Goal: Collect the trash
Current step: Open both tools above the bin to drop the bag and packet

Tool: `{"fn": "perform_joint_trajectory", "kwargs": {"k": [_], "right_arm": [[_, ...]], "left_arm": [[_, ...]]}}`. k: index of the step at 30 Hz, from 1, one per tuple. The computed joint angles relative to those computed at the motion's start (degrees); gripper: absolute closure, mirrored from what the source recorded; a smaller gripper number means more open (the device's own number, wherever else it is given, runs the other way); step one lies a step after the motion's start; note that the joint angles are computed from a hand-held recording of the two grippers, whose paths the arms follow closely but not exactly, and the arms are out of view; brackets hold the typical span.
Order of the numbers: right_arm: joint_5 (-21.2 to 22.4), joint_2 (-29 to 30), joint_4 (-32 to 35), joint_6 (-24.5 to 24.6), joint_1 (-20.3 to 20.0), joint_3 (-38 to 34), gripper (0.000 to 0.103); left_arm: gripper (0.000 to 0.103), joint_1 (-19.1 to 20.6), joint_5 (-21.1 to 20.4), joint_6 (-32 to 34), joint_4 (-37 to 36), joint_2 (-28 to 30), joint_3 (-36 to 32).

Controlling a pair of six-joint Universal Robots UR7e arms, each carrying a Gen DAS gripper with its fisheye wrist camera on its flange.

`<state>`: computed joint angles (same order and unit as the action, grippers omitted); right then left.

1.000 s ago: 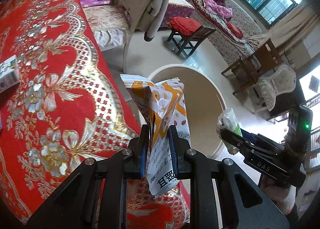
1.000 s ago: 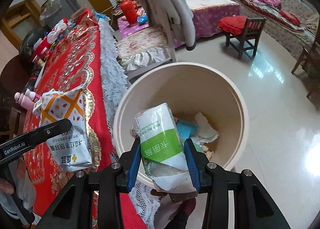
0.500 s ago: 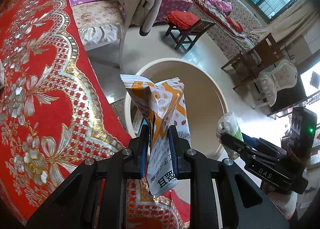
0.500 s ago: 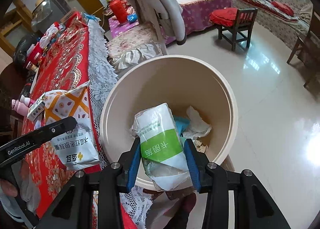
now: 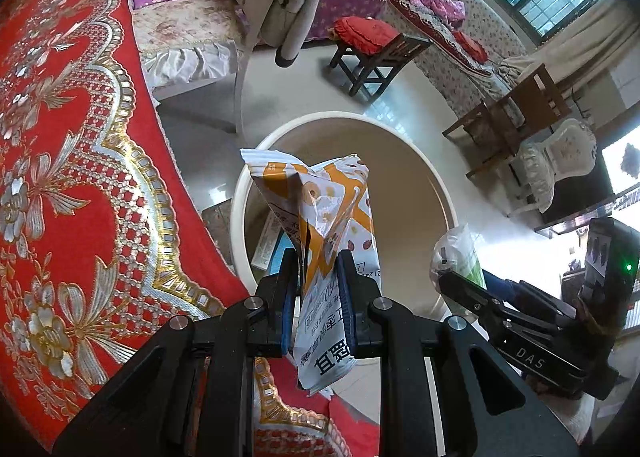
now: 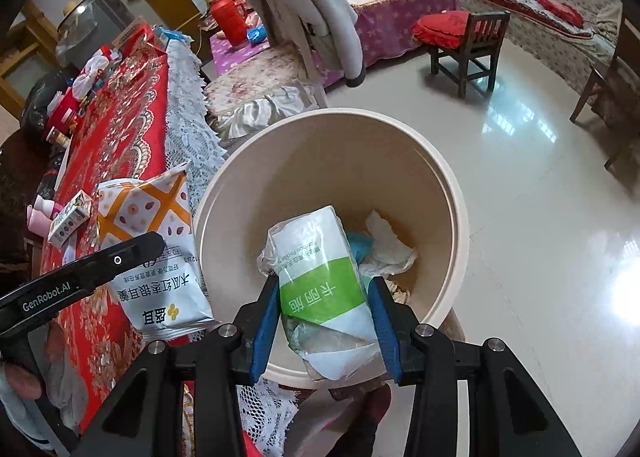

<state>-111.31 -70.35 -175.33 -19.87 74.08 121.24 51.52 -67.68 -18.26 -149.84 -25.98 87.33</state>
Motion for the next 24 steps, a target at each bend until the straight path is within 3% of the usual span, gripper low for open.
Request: {"fn": "perform_joint_trajectory", "kwargs": {"k": [12, 17, 19, 21, 24], "right_arm": [[-0.35, 0.30, 0.50, 1.12, -0.43, -0.64, 0.058], [-0.81, 0.61, 0.51, 2.06, -0.42, -1.02, 0.052], [-0.83, 0.65, 0.83, 2.62, -0.47, -1.12, 0.051], [-0.92, 0.70, 1.03, 2.88, -0.50, -1.20, 0.049], [-1.03, 0.79, 1.11, 2.99, -0.34, -1.27, 0.048]], "left_arm": [[0.086, 0.19, -0.70, 0.60, -1.28, 0.03, 0.47], [0.082, 0.52, -1.69, 0.57, -1.33, 0.03, 0.28], [0.079, 0.58, -1.97, 0.70, -1.18, -0.03, 0.18], [0.063, 0.82, -2.48, 0.59, -1.50, -0.24, 0.40], [0.062, 0.99, -3.01, 0.20, -2.09, -0.68, 1.07]]}}
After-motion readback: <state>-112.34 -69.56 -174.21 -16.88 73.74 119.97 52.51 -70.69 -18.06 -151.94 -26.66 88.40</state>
